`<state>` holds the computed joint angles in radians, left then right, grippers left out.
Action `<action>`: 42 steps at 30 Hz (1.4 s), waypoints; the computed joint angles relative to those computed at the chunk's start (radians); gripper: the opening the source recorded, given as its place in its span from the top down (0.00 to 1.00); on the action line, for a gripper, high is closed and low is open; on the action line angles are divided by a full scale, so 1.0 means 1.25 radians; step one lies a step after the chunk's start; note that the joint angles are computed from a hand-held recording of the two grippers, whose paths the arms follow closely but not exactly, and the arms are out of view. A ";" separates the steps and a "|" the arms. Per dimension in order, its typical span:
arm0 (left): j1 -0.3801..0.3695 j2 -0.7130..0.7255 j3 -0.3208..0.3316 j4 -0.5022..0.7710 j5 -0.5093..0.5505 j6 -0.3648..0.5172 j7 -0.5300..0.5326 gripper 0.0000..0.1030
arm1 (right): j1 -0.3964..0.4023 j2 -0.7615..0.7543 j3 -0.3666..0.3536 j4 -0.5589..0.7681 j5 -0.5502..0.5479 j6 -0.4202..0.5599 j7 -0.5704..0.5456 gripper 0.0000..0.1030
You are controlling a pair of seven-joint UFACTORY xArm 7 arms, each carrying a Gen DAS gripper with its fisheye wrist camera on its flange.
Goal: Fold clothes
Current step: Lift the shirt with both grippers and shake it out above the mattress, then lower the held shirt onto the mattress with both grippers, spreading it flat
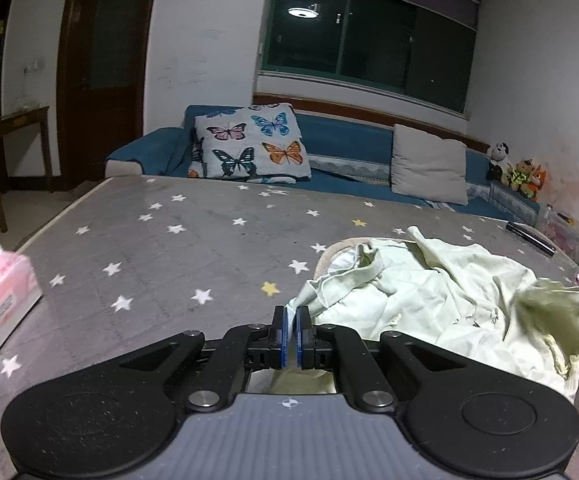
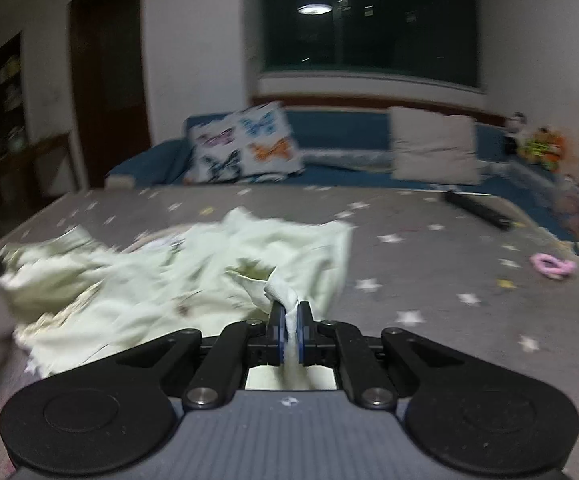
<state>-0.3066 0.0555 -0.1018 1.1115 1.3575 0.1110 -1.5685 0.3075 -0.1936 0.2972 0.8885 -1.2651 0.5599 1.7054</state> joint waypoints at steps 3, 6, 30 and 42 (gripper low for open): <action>0.013 -0.042 0.000 -0.047 -0.033 -0.003 0.005 0.96 | -0.010 -0.073 0.001 -0.060 0.014 0.020 0.040 0.95; 0.042 -0.087 -0.008 -0.102 -0.089 -0.018 0.029 0.96 | -0.032 -0.142 0.015 -0.120 0.036 0.029 0.075 0.95; 0.184 -0.178 -0.137 -0.198 -0.419 0.040 0.388 0.71 | -0.157 -0.321 0.075 -0.262 0.410 -0.011 -0.218 0.88; 0.052 0.078 -0.092 0.091 -0.456 0.109 0.535 0.71 | -0.211 0.029 0.060 0.004 0.295 -0.186 -0.287 0.88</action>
<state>-0.2421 0.1527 -0.2166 1.2257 0.7875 0.2475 -0.9003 0.0433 -0.1578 0.3716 0.8938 -0.8965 0.3270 1.3461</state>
